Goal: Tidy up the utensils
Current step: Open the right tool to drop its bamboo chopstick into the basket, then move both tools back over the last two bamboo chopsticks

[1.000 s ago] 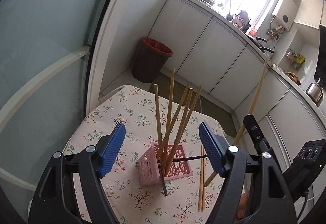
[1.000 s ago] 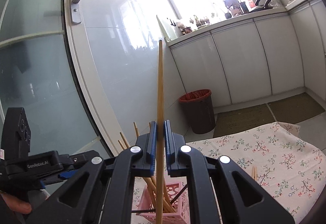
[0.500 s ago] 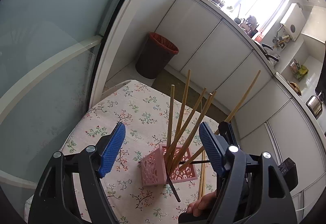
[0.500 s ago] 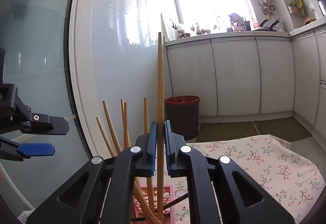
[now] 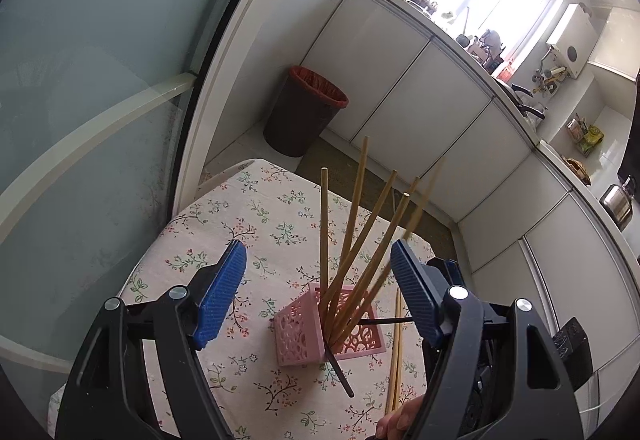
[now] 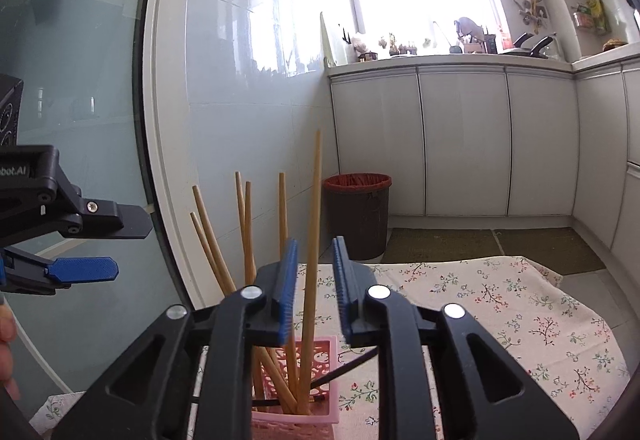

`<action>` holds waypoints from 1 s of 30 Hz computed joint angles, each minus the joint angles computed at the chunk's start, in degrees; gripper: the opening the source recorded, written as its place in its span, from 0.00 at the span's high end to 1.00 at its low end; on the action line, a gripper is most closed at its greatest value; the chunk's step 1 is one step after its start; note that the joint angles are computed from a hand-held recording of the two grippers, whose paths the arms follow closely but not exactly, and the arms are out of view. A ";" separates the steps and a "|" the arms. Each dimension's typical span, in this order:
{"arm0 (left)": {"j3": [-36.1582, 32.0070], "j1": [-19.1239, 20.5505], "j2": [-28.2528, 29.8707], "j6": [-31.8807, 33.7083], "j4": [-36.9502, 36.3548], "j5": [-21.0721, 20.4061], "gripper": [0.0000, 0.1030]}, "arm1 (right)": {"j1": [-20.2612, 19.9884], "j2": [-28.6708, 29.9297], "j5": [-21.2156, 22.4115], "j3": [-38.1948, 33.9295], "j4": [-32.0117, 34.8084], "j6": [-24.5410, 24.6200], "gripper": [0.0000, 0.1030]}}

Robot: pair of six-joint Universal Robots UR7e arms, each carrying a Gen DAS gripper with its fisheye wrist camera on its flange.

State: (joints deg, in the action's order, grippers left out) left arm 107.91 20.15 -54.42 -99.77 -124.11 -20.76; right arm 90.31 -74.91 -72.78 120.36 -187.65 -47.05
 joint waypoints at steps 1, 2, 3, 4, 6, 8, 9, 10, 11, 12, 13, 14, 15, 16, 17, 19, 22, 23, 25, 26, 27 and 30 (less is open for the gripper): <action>-0.07 0.00 0.07 0.16 -0.12 -0.07 0.31 | 0.19 -0.60 -0.09 -0.35 1.26 0.26 0.74; -0.10 0.00 0.18 0.61 -0.56 -0.10 0.31 | 0.33 -1.22 0.00 -0.65 2.35 0.51 0.74; 0.10 -0.17 0.23 0.77 -0.82 -0.08 0.31 | 0.47 -1.89 0.05 -0.90 3.03 0.83 0.74; -0.01 -0.23 0.42 1.50 -1.29 -0.01 0.31 | 0.65 -2.57 0.08 -1.27 3.65 1.40 0.74; -0.45 -0.34 0.88 3.09 -2.07 0.19 0.31 | 0.64 -3.84 0.31 -2.45 6.27 2.64 0.74; -0.83 -0.44 1.33 4.63 -2.92 0.27 0.31 | 0.88 -5.20 -1.05 -4.34 9.95 4.13 0.74; -0.96 -0.56 1.66 5.94 -4.11 0.16 0.31 | 0.83 -6.15 -1.24 -5.29 12.38 4.73 0.74; -1.20 -0.67 2.10 7.83 -5.82 0.10 0.31 | 0.93 -6.97 -2.08 -6.47 14.79 5.27 0.74; -1.50 -0.83 2.60 9.98 -7.51 0.10 0.31 | 1.14 -7.66 -3.60 -7.59 16.40 6.02 0.74; -2.21 -0.97 3.26 11.52 -7.99 0.17 0.31 | 1.04 -8.36 -4.49 -8.71 18.46 6.80 0.74; -3.01 -1.10 3.89 12.44 -7.52 0.26 0.31 | 0.80 -9.17 -5.03 -10.23 21.83 7.92 0.74; -3.96 -1.22 4.56 13.40 -6.79 0.19 0.31 | 0.40 -9.91 -5.57 -11.50 24.91 9.04 0.74; -4.71 -1.31 5.26 14.57 -6.68 -0.09 0.31 | -0.14 -10.68 -6.47 -12.55 27.50 10.40 0.69; -5.37 -1.34 6.00 16.03 -7.42 -0.65 0.31 | -0.85 -11.33 -7.02 -13.39 29.78 11.56 0.59; -6.06 -1.39 6.90 18.27 -9.11 -1.48 0.31 | -1.82 -11.92 -7.28 -14.14 32.02 12.65 0.44; -7.55 -1.38 9.18 24.04 -13.96 -3.31 0.31 | -4.09 -12.17 -7.77 -15.59 35.60 14.70 0.40; -11.25 -1.33 13.43 31.62 -16.70 -6.73 0.31 | -6.73 -9.90 -10.69 -19.66 42.14 19.27 0.40; -12.62 -1.27 14.85 33.14 -16.24 -7.80 0.31 | -7.50 -8.89 -11.62 -21.41 44.95 21.00 0.40; -15.04 -0.97 17.47 35.14 -15.13 -10.24 0.30 | -9.03 -7.34 -12.41 -23.93 48.77 23.36 0.40; -16.15 -0.61 18.63 35.89 -14.84 -11.91 0.31 | -9.51 -6.83 -13.27 -24.76 49.78 24.12 0.40; -17.19 -0.12 19.75 36.30 -14.55 -13.72 0.31 | -9.86 -6.55 -14.28 -25.22 50.11 24.32 0.40; -19.74 1.67 22.62 36.67 -13.27 -18.99 0.32 | -11.04 -6.53 -13.69 -26.27 51.50 24.51 0.40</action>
State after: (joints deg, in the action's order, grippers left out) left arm 88.17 21.82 -31.81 -63.10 -137.38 -39.75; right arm 79.27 -81.43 -86.48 94.10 -136.15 -22.54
